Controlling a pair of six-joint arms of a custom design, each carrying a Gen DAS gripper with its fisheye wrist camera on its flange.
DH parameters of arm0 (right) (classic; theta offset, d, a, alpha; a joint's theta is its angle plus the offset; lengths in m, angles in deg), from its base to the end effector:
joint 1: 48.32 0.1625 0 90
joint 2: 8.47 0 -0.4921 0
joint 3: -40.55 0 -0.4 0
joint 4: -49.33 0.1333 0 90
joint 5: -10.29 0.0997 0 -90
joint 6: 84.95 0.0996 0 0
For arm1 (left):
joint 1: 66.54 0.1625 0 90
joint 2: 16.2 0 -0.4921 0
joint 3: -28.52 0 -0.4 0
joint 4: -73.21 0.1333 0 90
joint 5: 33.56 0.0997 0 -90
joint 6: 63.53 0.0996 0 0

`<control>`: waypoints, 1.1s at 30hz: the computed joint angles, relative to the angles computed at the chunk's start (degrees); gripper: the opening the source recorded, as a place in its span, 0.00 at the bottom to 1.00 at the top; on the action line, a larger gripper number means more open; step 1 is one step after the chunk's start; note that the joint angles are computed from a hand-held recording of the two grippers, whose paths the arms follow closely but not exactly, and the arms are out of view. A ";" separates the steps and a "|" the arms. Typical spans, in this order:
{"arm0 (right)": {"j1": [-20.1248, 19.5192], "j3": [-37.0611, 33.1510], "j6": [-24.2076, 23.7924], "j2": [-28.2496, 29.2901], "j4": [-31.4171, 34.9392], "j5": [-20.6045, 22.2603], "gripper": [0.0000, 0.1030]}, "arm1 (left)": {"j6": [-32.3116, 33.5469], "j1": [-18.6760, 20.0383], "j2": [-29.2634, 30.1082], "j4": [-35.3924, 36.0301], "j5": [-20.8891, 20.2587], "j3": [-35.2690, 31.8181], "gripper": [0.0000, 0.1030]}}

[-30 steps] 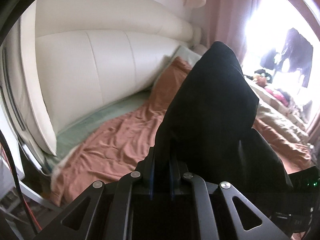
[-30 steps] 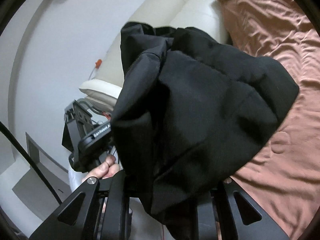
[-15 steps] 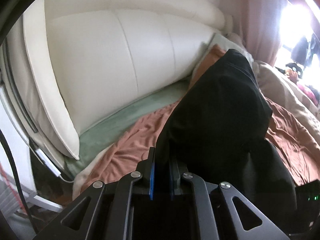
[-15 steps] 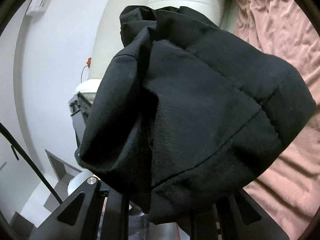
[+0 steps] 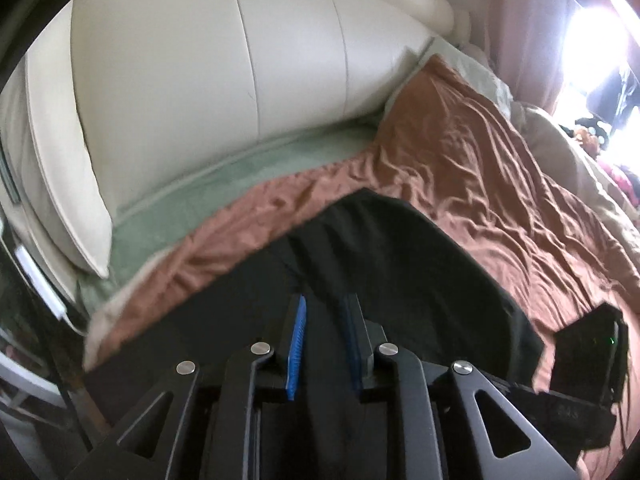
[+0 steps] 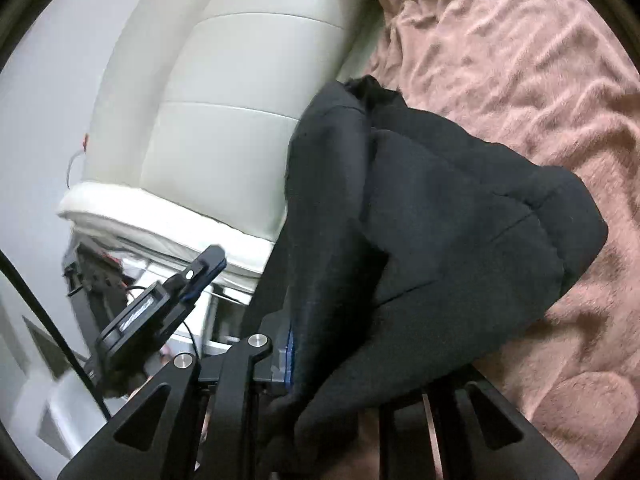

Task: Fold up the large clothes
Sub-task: 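Lower the jacket onto the bed by the headboard and open both grippers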

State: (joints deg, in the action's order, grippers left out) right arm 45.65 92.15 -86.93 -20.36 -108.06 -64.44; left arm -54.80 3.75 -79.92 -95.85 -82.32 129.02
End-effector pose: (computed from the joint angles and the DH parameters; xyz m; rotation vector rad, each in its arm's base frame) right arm 0.2230 -0.9089 -0.0304 -0.2369 2.7827 -0.6811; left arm -0.0361 -0.6907 0.3759 0.2431 2.3352 -0.9779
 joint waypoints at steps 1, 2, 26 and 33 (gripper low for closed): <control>0.09 0.39 0.06 -0.13 -0.44 -0.85 0.14 | -1.16 -0.08 -0.62 -0.13 -0.57 1.27 0.20; 0.29 -0.05 0.62 0.03 -0.28 -1.57 0.14 | -2.16 -0.21 -1.31 -0.37 -1.15 2.67 0.20; 2.89 8.15 0.62 -6.22 -5.49 -24.29 0.28 | -11.66 -1.74 -9.01 -9.26 -3.51 23.39 0.22; 4.27 20.51 -1.66 -13.15 -14.19 -27.84 0.32 | -15.59 -3.54 -11.54 -7.35 -3.17 25.70 0.24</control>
